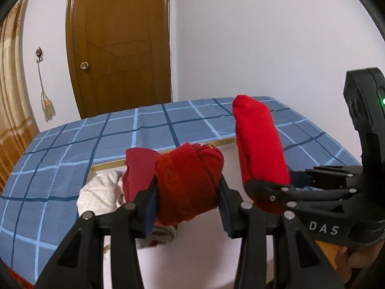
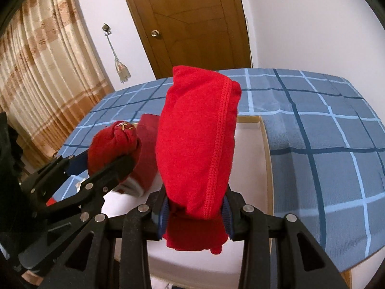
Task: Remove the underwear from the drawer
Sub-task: 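Lift both red cloths out of the drawer and carry them over the tray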
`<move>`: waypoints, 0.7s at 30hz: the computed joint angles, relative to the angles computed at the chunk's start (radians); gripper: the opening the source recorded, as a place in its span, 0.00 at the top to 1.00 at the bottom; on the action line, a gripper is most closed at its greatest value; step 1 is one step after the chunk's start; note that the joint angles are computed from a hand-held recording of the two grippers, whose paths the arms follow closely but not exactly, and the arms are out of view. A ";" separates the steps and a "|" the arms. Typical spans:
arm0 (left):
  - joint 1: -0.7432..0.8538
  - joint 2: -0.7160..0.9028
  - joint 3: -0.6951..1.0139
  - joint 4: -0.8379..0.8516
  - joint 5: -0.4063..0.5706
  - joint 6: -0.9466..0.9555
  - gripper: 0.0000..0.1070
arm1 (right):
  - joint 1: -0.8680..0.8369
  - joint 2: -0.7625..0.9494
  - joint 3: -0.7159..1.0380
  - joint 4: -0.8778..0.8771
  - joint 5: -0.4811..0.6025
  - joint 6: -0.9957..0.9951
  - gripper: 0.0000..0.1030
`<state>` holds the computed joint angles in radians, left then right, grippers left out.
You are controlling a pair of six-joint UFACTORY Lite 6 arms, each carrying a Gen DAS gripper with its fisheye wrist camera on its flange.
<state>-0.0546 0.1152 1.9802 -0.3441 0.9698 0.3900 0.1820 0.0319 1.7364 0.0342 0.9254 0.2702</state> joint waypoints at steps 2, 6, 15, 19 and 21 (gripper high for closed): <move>-0.004 0.033 0.025 0.006 0.003 -0.013 0.60 | -0.020 0.041 0.035 0.007 0.003 -0.012 0.62; -0.019 0.106 0.090 0.044 0.006 -0.059 0.60 | -0.042 0.113 0.106 0.022 0.015 -0.028 0.62; -0.071 0.238 0.195 0.200 0.018 -0.204 0.60 | -0.086 0.350 0.344 0.071 0.104 -0.054 0.62; -0.073 0.300 0.281 0.225 0.069 -0.244 0.60 | -0.096 0.454 0.467 0.086 0.155 -0.060 0.62; -0.085 0.338 0.334 0.274 0.086 -0.270 0.59 | -0.104 0.510 0.540 0.103 0.187 -0.065 0.62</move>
